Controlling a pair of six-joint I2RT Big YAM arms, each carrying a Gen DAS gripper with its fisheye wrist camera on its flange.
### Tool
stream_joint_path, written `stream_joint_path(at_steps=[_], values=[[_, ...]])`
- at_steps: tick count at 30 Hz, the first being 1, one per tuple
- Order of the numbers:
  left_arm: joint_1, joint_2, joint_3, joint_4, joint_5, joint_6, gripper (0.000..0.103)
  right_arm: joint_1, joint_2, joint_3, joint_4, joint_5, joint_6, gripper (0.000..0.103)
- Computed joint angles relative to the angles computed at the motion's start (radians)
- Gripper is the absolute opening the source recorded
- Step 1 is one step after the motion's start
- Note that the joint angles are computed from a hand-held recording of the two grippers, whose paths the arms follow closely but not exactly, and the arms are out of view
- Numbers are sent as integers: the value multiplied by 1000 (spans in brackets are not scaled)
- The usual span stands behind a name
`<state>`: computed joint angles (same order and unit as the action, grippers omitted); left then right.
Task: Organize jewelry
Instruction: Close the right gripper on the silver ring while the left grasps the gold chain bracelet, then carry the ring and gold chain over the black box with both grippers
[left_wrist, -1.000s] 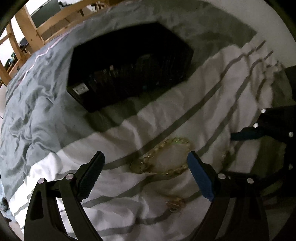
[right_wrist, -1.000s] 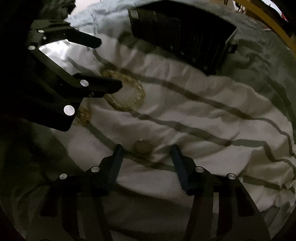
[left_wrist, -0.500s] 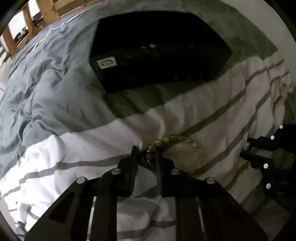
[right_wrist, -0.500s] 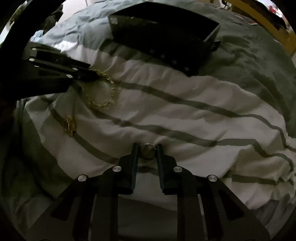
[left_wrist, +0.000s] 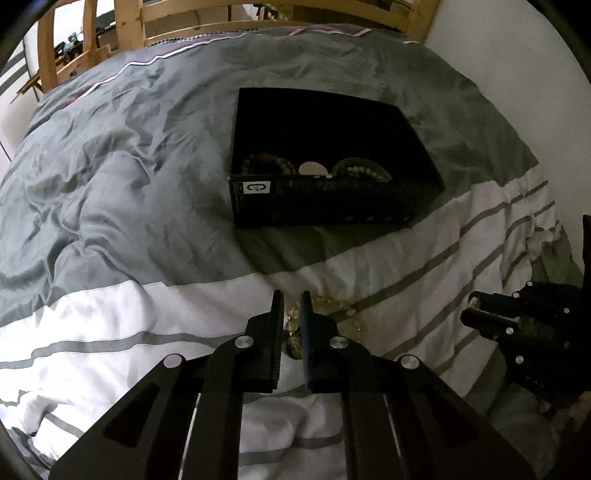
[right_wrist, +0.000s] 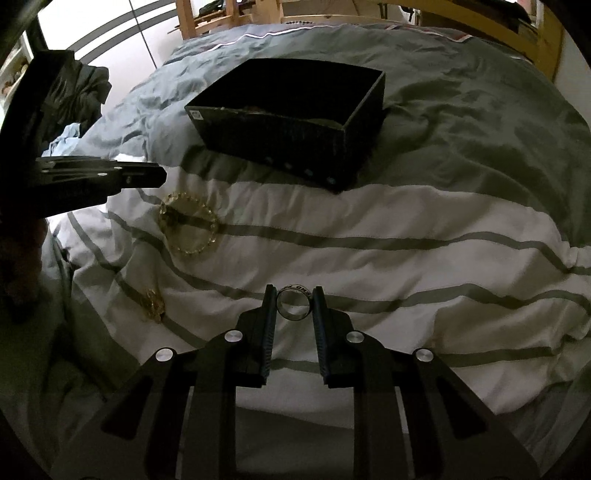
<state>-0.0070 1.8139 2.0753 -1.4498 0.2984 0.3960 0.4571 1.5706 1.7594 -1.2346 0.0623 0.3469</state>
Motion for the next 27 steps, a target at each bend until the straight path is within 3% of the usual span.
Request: stream_joint_path(at_steps=[3, 5, 6, 8, 9, 11, 12, 13, 14, 16, 21, 27], values=[[-15, 10, 7, -2, -43, 8, 11, 1, 11, 5, 0, -2, -3, 20], [-31, -9, -34, 44, -113, 17, 46, 5, 9, 2, -4, 1, 0, 20], [-43, -25, -65, 93, -161, 19, 82, 7, 14, 6, -4, 0, 3, 20], [-65, -57, -126, 208, -247, 34, 85, 8, 13, 4, -2, 2, 5, 20], [-73, -54, -132, 222, -258, 58, 85, 7, 12, 3, 0, 0, 5, 20], [-75, -15, -87, 145, -225, 77, 69, 6, 13, 2, 2, 0, 6, 20], [-76, 8, -64, 100, -227, 82, 39, 6, 13, 1, 3, 1, 8, 20], [-78, 25, -49, 65, -242, 85, 27, 5, 11, -2, 4, 1, 9, 20], [-77, 30, -52, 56, -253, 86, 26, 5, 13, 0, 6, 1, 11, 20], [-71, 26, -47, 55, -239, 81, 13, 5, 12, -1, 8, 3, 13, 20], [-32, 43, 21, 22, -145, 9, 8, 2, 1, -12, 26, 8, 19, 20], [-7, 16, 18, 52, -60, -19, 7, 2, -31, -34, 89, 36, 22, 20]])
